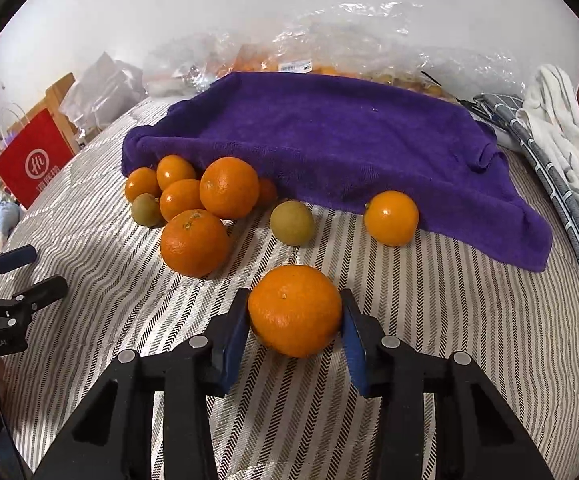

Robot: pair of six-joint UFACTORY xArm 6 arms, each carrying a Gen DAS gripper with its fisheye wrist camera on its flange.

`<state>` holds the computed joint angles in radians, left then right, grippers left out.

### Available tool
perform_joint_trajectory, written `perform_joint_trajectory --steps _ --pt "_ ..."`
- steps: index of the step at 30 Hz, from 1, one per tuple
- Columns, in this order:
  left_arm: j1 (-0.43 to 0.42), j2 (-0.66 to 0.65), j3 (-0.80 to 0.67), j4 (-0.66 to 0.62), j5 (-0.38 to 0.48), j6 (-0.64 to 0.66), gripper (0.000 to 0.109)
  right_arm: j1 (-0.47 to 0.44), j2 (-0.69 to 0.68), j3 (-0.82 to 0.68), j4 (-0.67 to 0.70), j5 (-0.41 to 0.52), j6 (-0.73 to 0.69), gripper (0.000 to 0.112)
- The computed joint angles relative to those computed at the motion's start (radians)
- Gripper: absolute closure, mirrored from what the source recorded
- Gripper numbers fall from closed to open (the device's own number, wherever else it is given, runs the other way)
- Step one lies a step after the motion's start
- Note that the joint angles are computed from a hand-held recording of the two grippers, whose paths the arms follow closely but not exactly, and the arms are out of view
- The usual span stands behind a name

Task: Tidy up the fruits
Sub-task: 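Move both tools toward the oranges in front of the purple towel, then close the right tool on a large orange while the left tool grasps another orange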

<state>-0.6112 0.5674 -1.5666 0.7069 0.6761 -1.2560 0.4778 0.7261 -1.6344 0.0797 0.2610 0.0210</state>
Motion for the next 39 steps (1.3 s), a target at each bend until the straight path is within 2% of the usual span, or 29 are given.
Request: perform_joint_trajectory --steps 4,6,8,12,14,16,18,25,27,29,33,36,39 --pt "-0.008 0.001 -0.015 -0.029 0.019 0.023 0.029 -0.008 -0.026 0.039 0.111 -0.02 -0.104 0.07" --pt "-0.006 0.005 -0.032 -0.085 0.014 0.072 0.034 -0.021 -0.047 0.069 0.108 -0.038 -0.106 0.07" --pt "-0.005 0.013 -0.058 -0.113 0.005 0.097 0.034 -0.039 -0.063 0.088 0.08 -0.049 -0.085 0.07" --pt "-0.007 0.055 -0.159 -0.109 0.022 0.141 0.034 -0.071 -0.084 0.108 0.084 -0.05 -0.099 0.07" --pt "-0.007 0.108 -0.255 -0.117 0.063 0.185 0.034 -0.09 -0.096 0.115 0.054 -0.04 -0.088 0.07" --pt "-0.011 0.197 -0.401 -0.146 0.165 0.252 0.034 -0.111 -0.114 0.128 -0.023 -0.04 -0.039 0.07" --pt "-0.007 0.284 -0.538 -0.177 0.259 0.299 0.042 -0.123 -0.129 0.135 -0.026 -0.034 -0.042 0.07" --pt "0.033 0.349 -0.581 -0.282 0.165 0.358 0.045 -0.131 -0.141 0.113 0.09 -0.047 -0.153 0.07" --pt "0.046 0.351 -0.556 -0.318 0.095 0.349 0.047 -0.123 -0.121 0.077 0.151 -0.034 -0.207 0.07" --pt "0.047 0.36 -0.552 -0.276 0.055 0.296 0.047 -0.108 -0.099 0.052 0.228 -0.037 -0.279 0.07" --pt "0.038 0.443 -0.693 -0.272 0.119 0.313 0.047 -0.086 -0.058 0.017 0.349 -0.016 -0.38 0.07" --pt "0.03 0.557 -0.901 -0.309 0.225 0.388 0.049 -0.078 -0.025 -0.016 0.375 0.003 -0.404 0.07" --pt "0.03 0.606 -0.978 -0.31 0.239 0.4 0.051 -0.073 -0.008 -0.034 0.451 -0.001 -0.467 0.07"
